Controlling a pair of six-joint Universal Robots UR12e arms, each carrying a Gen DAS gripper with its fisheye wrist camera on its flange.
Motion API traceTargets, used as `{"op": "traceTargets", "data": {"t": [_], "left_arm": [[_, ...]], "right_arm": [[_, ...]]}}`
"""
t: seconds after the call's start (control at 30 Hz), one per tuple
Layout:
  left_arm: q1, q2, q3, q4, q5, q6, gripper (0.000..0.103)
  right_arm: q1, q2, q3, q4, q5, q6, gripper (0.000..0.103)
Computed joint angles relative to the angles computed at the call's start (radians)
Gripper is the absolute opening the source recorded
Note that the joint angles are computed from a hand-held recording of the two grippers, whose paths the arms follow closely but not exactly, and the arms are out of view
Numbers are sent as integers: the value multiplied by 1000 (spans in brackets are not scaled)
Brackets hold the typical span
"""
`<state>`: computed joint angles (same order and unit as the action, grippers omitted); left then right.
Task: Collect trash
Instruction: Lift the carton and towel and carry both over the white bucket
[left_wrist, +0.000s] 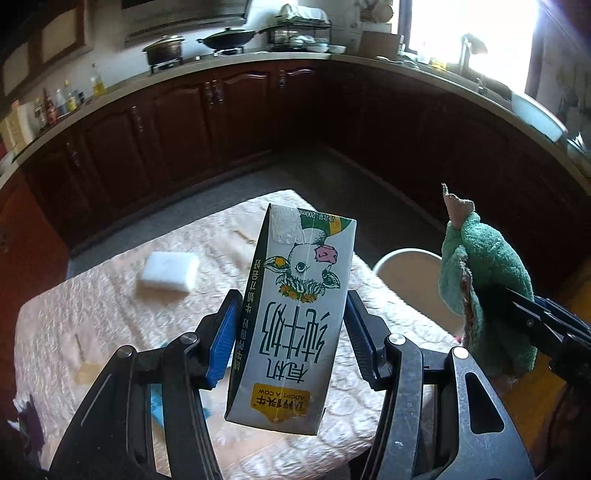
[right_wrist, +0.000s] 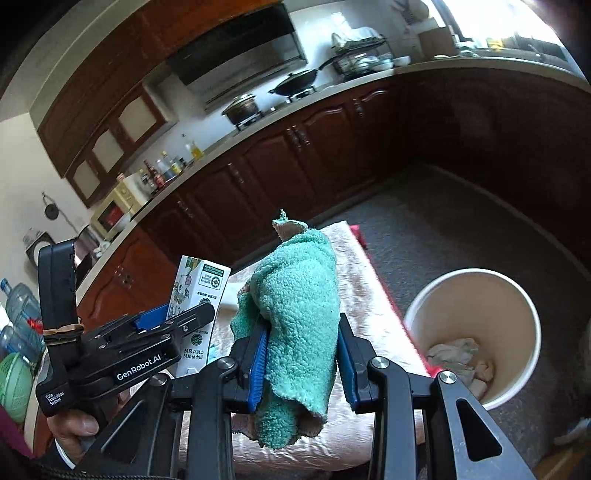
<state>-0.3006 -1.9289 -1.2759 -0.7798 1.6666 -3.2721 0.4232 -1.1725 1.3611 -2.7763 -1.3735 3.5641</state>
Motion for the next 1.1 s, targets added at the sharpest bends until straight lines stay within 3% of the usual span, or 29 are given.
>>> {"op": "traceTargets", "data": {"t": [0.43, 0.87, 1.1], "left_arm": [[-39, -75, 91, -41, -54, 40, 54], [-67, -163, 194, -136, -105, 67, 54], [-68, -207, 245, -195, -179, 59, 54]], "right_arm": [[-41, -52, 83, -9, -55, 69, 32], [-77, -66, 130, 29, -71, 137, 32], [-92, -54, 130, 69, -74, 171, 32]]}}
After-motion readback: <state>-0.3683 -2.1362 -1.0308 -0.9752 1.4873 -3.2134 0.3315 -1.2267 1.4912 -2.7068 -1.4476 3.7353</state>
